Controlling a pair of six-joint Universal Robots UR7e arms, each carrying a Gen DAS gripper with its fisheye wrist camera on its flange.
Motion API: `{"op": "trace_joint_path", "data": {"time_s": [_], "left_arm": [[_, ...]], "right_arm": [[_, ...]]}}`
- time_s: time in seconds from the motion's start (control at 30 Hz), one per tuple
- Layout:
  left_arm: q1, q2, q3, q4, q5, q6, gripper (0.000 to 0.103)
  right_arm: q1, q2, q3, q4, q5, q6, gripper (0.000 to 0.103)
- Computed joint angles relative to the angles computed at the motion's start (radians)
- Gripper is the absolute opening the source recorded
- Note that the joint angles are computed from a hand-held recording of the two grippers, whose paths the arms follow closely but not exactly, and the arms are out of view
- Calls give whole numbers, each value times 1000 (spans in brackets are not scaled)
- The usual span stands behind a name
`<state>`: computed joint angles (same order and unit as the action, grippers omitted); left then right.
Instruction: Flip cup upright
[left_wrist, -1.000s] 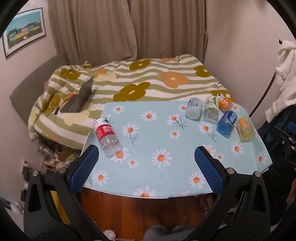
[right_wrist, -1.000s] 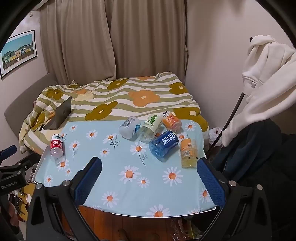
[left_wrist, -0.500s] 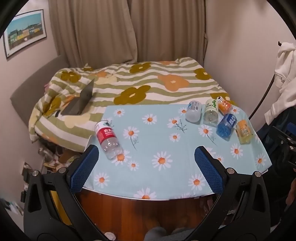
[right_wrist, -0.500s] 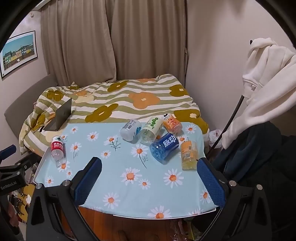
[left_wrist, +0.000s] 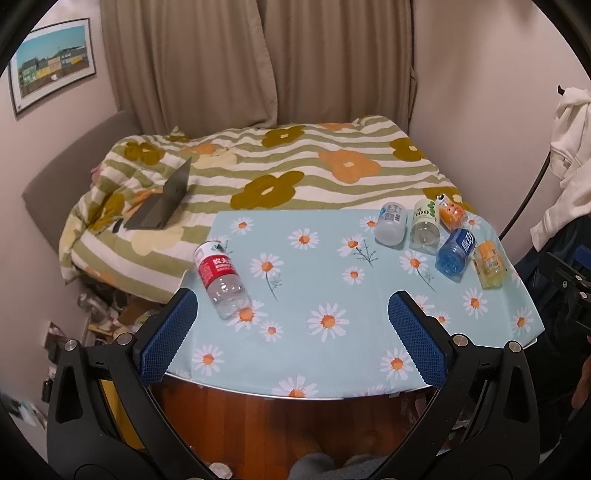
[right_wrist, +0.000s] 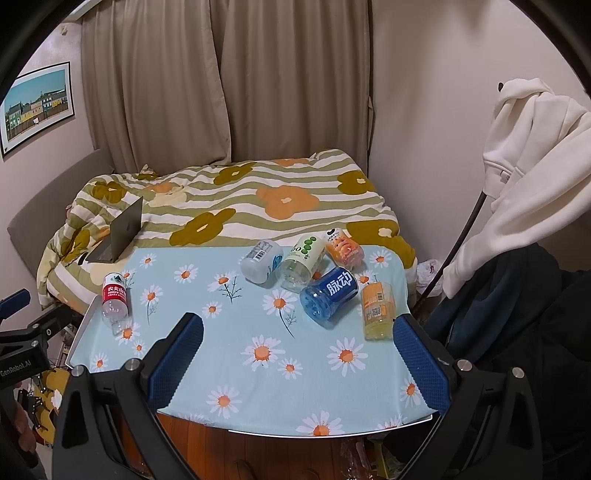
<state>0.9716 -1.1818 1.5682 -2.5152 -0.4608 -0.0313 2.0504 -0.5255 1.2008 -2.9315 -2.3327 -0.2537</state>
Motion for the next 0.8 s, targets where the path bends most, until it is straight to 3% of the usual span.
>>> {"op": "trace_joint_path", "data": {"time_s": [0.8], "left_arm": [[1,-2,7,-14,-1,4,103]], "right_arm": [[3,4,1,-10,-5,-7,103]]}}
